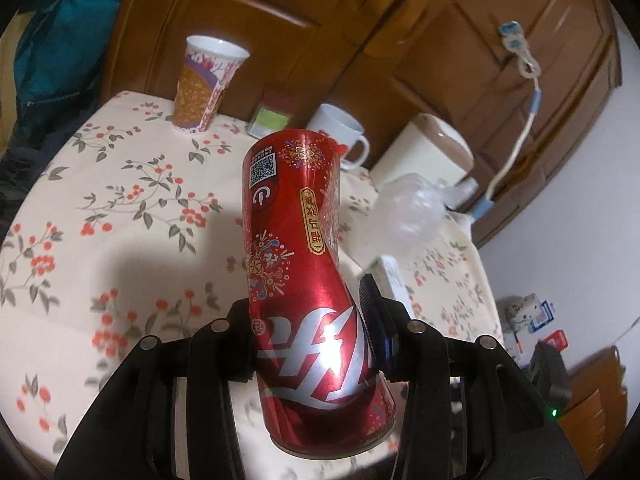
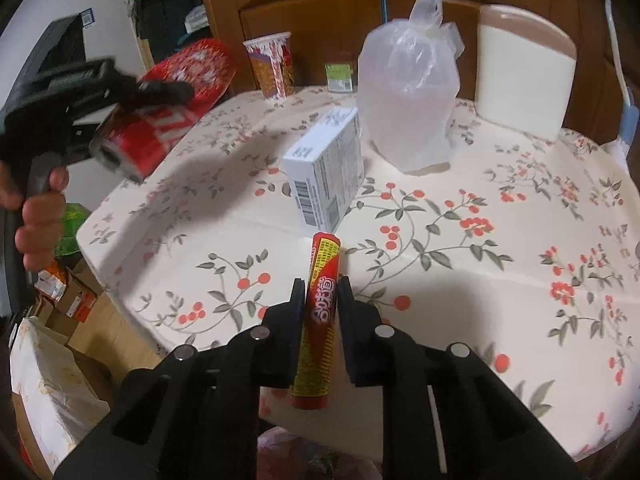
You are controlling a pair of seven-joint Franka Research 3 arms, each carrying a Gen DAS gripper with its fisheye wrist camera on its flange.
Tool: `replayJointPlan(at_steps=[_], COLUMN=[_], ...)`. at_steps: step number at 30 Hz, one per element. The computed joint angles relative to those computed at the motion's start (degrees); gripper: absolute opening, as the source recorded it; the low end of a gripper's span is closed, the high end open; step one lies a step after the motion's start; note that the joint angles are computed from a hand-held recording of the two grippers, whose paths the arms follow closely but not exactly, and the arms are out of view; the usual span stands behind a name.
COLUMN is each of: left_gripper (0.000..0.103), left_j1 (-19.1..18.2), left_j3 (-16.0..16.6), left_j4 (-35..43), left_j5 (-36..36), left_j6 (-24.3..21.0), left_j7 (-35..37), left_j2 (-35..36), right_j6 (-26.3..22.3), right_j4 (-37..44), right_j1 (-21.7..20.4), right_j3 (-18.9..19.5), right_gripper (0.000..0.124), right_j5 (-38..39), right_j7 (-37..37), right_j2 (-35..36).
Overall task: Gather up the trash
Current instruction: 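Carry the red can into the pink bin with the left tool while the right tool carries the snack tube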
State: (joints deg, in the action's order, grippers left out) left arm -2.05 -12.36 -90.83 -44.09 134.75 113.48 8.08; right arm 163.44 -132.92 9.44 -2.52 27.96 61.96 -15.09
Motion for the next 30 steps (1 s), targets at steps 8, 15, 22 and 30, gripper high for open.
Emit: replayJointPlan(at_steps=[8, 15, 22, 30], left_gripper=[0.043, 0.043, 0.043, 0.043], left_j1=[-1.7, -6.9, -12.3, -15.8], left_j3=[3.1, 7.5, 10.5, 12.2], left_j4=[-13.2, -25.7, -38.4, -47.1], left_j5=[-6.5, -10.6, -9.4, -5.9], left_j6=[0.3, -1.1, -4.0, -6.8], left_j7=[7.4, 11.8, 11.9, 8.4], left_j2=[-11.9, -23.4, -34.6, -39.3], right_j6=[0.1, -2.9, -7.2, -10.6], right_j4=[-7.5, -14.1, -19.6, -24.4], right_j1=[3.2, 3.8, 2.3, -0.8], right_j3=[-3.7, -5.9, -6.4, -6.3], right_gripper=[0.016, 0.016, 0.016, 0.016], right_j5=[4.7, 5.6, 4.8, 3.1], right_j7=[-8.9, -12.7, -14.4, -13.9], right_j2=[-12.4, -23.6, -31.5, -35.6])
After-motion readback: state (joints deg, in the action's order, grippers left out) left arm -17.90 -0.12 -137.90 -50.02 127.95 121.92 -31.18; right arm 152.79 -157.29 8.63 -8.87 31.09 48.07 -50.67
